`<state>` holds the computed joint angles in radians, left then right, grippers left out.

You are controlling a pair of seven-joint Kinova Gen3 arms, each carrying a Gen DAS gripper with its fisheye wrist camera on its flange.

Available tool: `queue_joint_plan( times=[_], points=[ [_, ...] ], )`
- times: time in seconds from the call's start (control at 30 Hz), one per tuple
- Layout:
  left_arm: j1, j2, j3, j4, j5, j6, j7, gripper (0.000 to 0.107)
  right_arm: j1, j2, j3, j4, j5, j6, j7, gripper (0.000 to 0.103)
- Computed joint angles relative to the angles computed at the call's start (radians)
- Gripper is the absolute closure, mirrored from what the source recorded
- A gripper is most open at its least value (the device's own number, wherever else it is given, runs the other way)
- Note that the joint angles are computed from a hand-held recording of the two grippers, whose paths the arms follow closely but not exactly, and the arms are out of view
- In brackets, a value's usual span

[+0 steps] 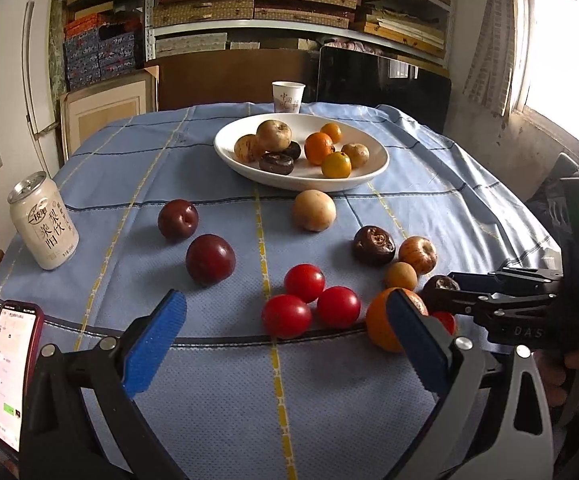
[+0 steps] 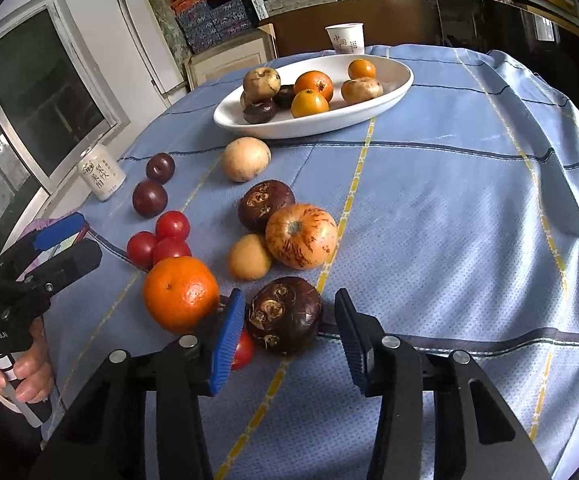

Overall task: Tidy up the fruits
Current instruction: 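Grasp a dark brown wrinkled fruit with the right tool while the left tool approaches a large orange, then grasp and lift the large orange with the left tool while the right tool holds the brown fruit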

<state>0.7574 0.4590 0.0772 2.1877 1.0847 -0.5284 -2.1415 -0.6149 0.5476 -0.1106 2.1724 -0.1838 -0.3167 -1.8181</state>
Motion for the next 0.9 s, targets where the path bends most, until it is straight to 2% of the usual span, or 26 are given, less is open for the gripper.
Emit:
queue_joint_plan(
  times=[0.2,0.3,0.37,0.43,0.5,0.57,0.63,0.7,0.77,0.9],
  points=[
    [-0.001,0.004,-0.005,-0.010,0.019,0.014,-0.022,0.009,-0.075,-0.003,0.065,-0.009,-0.050,0.023,0.041,0.056],
    [-0.005,0.004,-0.003,-0.010,0.017,0.014,-0.019,0.009,-0.114,-0.005,0.096,-0.014,-0.076,0.032,0.068,0.062],
    [-0.008,0.005,-0.001,-0.009,0.010,0.013,-0.013,0.009,-0.161,-0.006,0.136,-0.018,-0.125,0.041,0.109,0.063],
    [-0.008,0.004,-0.001,-0.007,0.005,0.016,-0.011,0.009,-0.134,-0.008,0.111,-0.014,-0.109,0.032,0.102,0.063],
    [-0.006,0.003,-0.008,0.000,-0.043,0.024,0.026,0.009,-0.047,-0.010,0.034,0.018,-0.043,-0.034,0.034,0.064],
    [-0.036,-0.001,0.022,0.011,-0.125,0.031,0.073,0.009,0.023,-0.019,-0.025,0.058,-0.023,-0.115,-0.025,0.064],
    [-0.051,-0.001,0.040,0.015,-0.206,0.043,0.110,0.009,0.018,-0.033,-0.018,0.102,-0.067,-0.196,-0.027,0.064],
    [-0.058,0.003,0.057,0.013,-0.287,0.055,0.127,0.009,-0.038,-0.042,0.028,0.128,-0.137,-0.244,-0.004,0.064],
    [-0.011,0.010,0.016,-0.002,-0.326,0.079,0.135,0.010,-0.034,-0.046,0.024,0.137,-0.146,-0.260,-0.004,0.064],
    [0.002,0.020,-0.003,-0.033,-0.409,0.142,0.153,0.032,0.006,-0.046,-0.008,0.145,-0.108,-0.274,-0.022,0.064]
  ],
)
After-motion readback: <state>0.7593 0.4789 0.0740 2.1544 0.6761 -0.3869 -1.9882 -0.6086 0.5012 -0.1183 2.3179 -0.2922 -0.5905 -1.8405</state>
